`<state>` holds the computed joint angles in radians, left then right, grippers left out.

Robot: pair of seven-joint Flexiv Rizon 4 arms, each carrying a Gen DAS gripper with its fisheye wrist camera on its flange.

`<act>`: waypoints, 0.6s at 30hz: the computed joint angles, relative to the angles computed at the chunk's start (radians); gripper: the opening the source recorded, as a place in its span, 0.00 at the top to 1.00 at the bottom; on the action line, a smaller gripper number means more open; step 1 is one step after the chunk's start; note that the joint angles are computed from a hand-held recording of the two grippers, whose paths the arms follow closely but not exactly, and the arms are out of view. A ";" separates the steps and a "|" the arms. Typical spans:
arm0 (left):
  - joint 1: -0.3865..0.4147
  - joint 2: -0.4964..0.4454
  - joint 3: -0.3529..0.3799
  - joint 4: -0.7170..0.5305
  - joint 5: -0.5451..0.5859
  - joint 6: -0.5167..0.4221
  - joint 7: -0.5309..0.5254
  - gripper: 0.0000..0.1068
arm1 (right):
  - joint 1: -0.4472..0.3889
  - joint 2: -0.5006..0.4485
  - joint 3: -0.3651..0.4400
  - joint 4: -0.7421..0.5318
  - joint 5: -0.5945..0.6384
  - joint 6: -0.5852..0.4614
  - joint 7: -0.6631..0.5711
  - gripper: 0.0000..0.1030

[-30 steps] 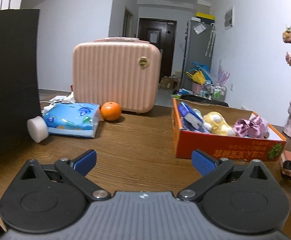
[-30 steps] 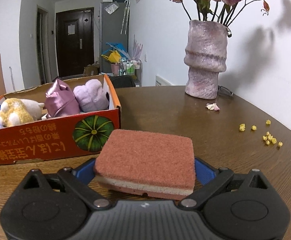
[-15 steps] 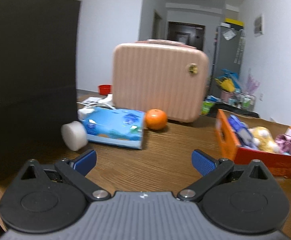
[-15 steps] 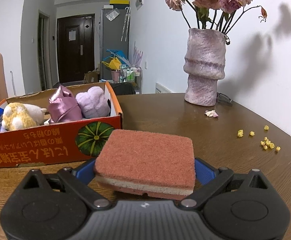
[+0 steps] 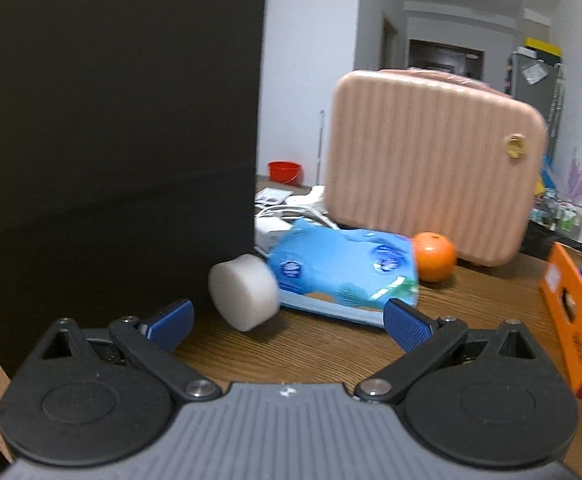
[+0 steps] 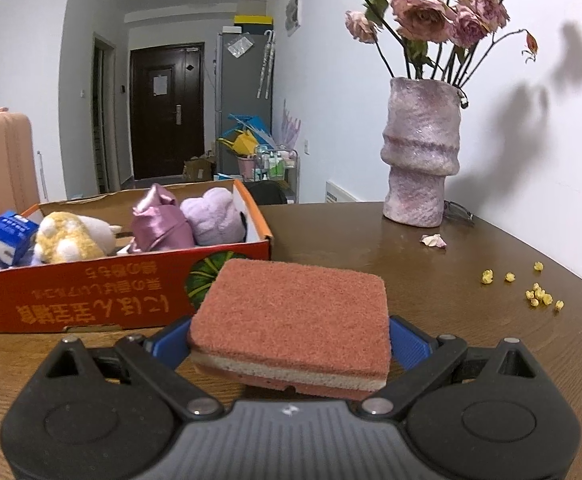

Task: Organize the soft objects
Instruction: 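Grasp the white foam roll beside the tissue pack with the left tool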

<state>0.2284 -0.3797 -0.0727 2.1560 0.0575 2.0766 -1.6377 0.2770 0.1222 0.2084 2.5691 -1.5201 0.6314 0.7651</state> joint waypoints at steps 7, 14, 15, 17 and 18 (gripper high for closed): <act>-0.154 -0.076 0.122 -0.080 -0.211 -0.024 0.098 0.04 | 0.013 -0.013 0.007 -0.009 0.004 -0.021 -0.011 0.03; -0.294 -0.135 0.215 -0.147 -0.420 -0.075 0.206 0.04 | 0.016 -0.020 0.004 -0.012 0.010 -0.020 -0.016 0.03; -0.310 -0.141 0.224 -0.155 -0.444 -0.083 0.219 0.04 | 0.016 -0.021 0.004 -0.013 0.010 -0.020 -0.016 0.03; -0.348 -0.152 0.251 -0.166 -0.494 -0.089 0.243 0.04 | 0.016 -0.022 0.004 -0.013 0.011 -0.019 -0.018 0.03; -0.364 -0.158 0.261 -0.173 -0.519 -0.094 0.254 0.04 | 0.016 -0.022 0.003 -0.013 0.012 -0.018 -0.019 0.03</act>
<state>-0.1356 -0.5376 0.1887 1.9834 -0.4612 1.9831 -1.3842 0.2931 0.1003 0.2116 2.5560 -1.5084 0.6135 0.7461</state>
